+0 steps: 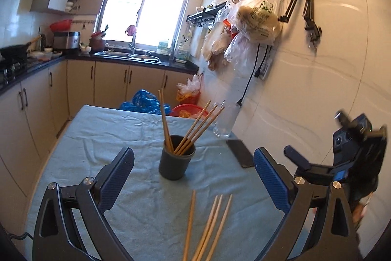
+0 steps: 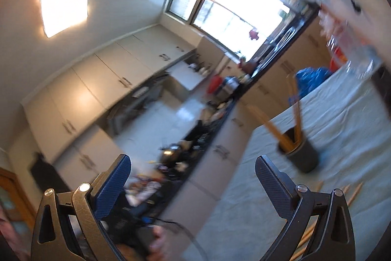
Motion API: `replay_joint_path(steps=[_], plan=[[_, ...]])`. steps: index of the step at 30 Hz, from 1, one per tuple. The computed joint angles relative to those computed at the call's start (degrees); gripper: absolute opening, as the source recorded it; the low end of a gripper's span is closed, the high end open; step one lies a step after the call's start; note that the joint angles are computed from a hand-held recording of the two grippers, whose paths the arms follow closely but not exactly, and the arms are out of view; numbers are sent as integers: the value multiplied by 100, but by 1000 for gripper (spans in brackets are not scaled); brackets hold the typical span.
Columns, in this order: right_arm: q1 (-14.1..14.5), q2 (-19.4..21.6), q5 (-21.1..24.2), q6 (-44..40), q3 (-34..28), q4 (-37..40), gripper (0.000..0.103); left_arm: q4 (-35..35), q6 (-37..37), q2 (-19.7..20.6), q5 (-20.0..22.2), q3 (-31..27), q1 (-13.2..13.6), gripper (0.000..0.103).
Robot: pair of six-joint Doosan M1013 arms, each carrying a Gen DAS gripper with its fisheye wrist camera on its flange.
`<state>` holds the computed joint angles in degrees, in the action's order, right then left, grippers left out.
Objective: Organize utensils
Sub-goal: 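Move both open tools back over the loose chopsticks on the towel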
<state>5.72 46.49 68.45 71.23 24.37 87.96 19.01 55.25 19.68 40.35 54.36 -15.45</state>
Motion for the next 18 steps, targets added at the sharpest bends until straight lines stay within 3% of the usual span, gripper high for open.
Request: replay_joint_path(steps=[5,12,16,18], plan=[[-60,119,425,370,104,832,103,453,-79,2,275,95,-97,98],[-110,-55,444,1044,349,-768,103,-78,539,236,909,-11,-14,98],[-143,42,693,1582,371,-1087,103,-420,784,402,1209,-66,45,98],[-173,49,734,1650,553,-837,103,-476,804,439,1255,-41,49,98]])
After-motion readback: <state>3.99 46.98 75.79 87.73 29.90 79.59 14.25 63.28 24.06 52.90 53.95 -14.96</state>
